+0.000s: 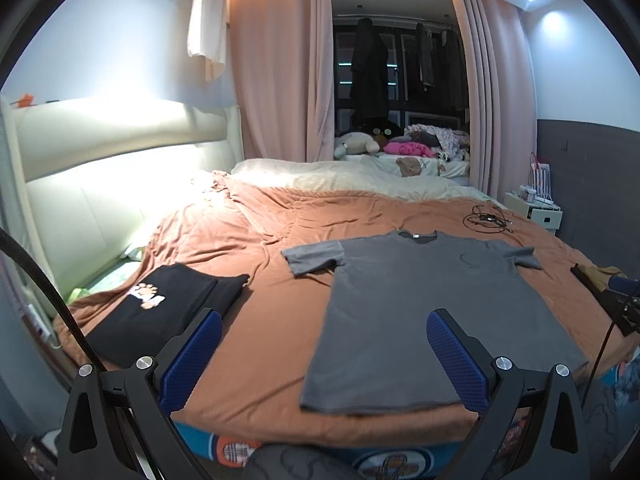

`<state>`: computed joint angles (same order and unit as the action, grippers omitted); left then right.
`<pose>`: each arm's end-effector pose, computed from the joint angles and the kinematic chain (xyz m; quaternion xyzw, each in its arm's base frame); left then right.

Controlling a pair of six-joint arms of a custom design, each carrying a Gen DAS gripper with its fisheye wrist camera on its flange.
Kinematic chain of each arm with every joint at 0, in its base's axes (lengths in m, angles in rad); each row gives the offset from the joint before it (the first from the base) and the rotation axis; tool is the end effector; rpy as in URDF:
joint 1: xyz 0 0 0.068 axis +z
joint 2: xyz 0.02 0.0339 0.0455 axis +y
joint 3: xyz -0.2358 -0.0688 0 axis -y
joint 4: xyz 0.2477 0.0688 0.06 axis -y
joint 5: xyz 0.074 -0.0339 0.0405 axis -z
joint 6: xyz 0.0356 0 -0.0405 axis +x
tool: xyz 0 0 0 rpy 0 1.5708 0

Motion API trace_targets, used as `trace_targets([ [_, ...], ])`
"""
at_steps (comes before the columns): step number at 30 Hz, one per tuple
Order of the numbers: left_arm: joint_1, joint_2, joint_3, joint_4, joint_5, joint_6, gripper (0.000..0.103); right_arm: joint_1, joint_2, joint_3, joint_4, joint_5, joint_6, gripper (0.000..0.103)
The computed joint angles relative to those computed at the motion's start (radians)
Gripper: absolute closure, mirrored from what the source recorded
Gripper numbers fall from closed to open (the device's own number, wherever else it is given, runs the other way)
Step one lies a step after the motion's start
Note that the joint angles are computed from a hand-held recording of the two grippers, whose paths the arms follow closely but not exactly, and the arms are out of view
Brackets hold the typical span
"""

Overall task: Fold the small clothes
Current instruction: 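Move both tools toward the grey T-shirt's hem and sleeve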

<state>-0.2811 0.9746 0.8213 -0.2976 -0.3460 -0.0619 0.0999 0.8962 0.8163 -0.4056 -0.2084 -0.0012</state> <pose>0.2323 -0.0545 0.2833 0.0004 0.8396 0.0544 0.5404 0.2188 0.0293 0.2869 -0.0967 0.8479 0.1143 0.5086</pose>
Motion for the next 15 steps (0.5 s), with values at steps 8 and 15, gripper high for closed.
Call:
trace_targets([
  [8,0.132,0.346,0.223,0.074,0.140,-0.001,0.008,-0.030,0.395,0.269,0.086,-0.034,-0.031,0.024],
  [15,0.182,0.594,0.494,0.028,0.184,0.027,0.021,-0.043,0.669,0.550,0.052,-0.068,0.004,0.024],
])
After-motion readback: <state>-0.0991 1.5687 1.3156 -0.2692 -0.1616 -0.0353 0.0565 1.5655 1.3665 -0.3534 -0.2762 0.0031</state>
